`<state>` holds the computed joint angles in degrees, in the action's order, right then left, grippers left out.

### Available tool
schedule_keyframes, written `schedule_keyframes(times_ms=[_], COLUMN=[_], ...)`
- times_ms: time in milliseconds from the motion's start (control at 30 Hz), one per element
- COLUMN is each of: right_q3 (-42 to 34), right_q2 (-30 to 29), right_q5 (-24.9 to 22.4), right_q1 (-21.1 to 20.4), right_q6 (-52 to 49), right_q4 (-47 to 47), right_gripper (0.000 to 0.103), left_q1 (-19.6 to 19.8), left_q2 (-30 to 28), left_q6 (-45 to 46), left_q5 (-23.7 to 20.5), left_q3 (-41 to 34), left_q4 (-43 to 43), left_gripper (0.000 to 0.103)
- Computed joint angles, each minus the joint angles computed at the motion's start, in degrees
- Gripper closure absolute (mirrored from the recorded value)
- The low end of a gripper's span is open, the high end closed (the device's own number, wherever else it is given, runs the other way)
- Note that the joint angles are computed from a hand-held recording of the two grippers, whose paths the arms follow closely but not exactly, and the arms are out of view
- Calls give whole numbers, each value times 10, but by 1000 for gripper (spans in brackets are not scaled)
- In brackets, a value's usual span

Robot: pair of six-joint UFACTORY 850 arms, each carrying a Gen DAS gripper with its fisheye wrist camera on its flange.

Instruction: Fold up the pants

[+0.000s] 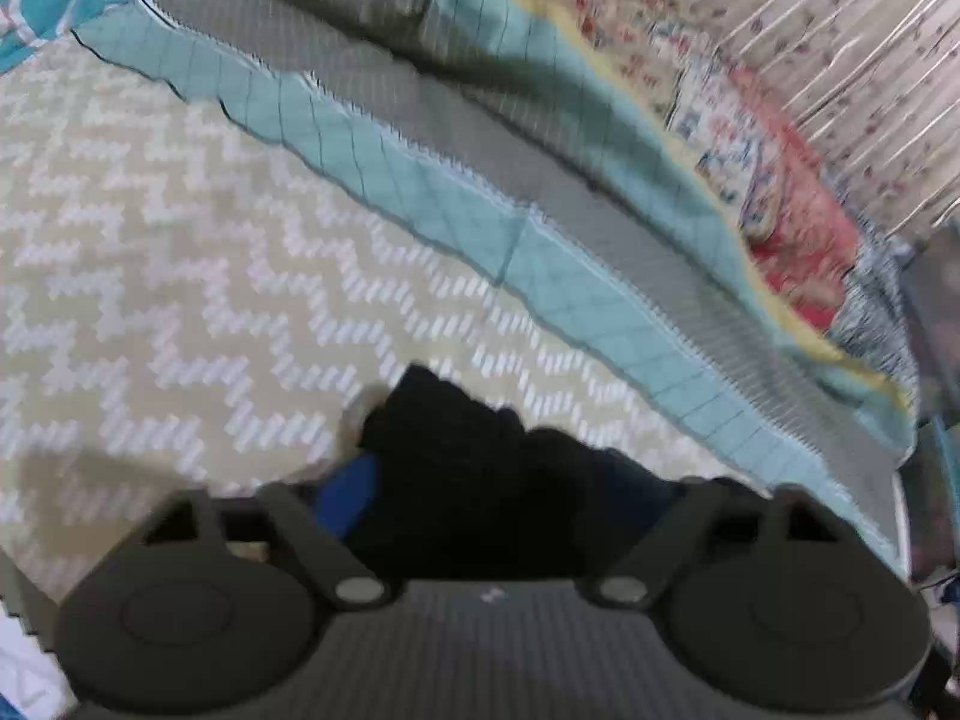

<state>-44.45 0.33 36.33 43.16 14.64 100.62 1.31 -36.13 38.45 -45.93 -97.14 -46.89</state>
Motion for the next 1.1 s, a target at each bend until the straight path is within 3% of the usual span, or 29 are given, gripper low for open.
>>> schedule_keyframes(times_ms=[33, 67, 133, 233, 333, 400, 467, 567, 633, 700, 800, 867, 1000, 1100], right_q3=[-8, -20, -44, -61, -40, -22, -11, 3, 6, 11, 10, -4, -18, -35], right_q2=[-8, -14, -19, 4, 51, 77, 89, 92, 85, 82, 82, 75, 69, 53], right_q5=[1, 5, 39, 158, 284, 369, 449, 501, 504, 492, 456, 419, 342, 207], right_q1=[-5, -12, -14, 24, 104, 170, 239, 313, 338, 336, 302, 267, 188, 84], right_q6=[-25, -74, -194, -276, -311, -345, -371, -321, -274, -239, -226, -256, -362, -467], right_q4=[14, 41, 95, 39, -52, -62, -4, 139, 235, 279, 260, 248, 203, 188], right_gripper=[63, 88, 89, 90, 92, 90, 88, 84, 83, 83, 72, 56, 56, 54], left_q1=[-5, -3, 10, 37, 77, 104, 130, 155, 163, 171, 167, 157, 142, 129], left_q2=[-3, -5, -1, 30, 70, 87, 99, 107, 109, 98, 89, 88, 86, 81], left_q6=[-13, -10, 16, 74, 127, 145, 136, 117, 112, 93, 86, 97, 123, 130], left_q5=[6, -1, -19, -38, -61, -78, -98, -103, -89, -93, -89, -74, -66, -51], left_q3=[-1, -2, 3, 32, 76, 103, 126, 155, 169, 165, 149, 138, 118, 103], left_q4=[26, 28, -2, -57, -136, -172, -178, -159, -147, -153, -172, -174, -185, -176], left_gripper=[65, 69, 80, 87, 88, 88, 88, 88, 88, 88, 88, 88, 88, 88])
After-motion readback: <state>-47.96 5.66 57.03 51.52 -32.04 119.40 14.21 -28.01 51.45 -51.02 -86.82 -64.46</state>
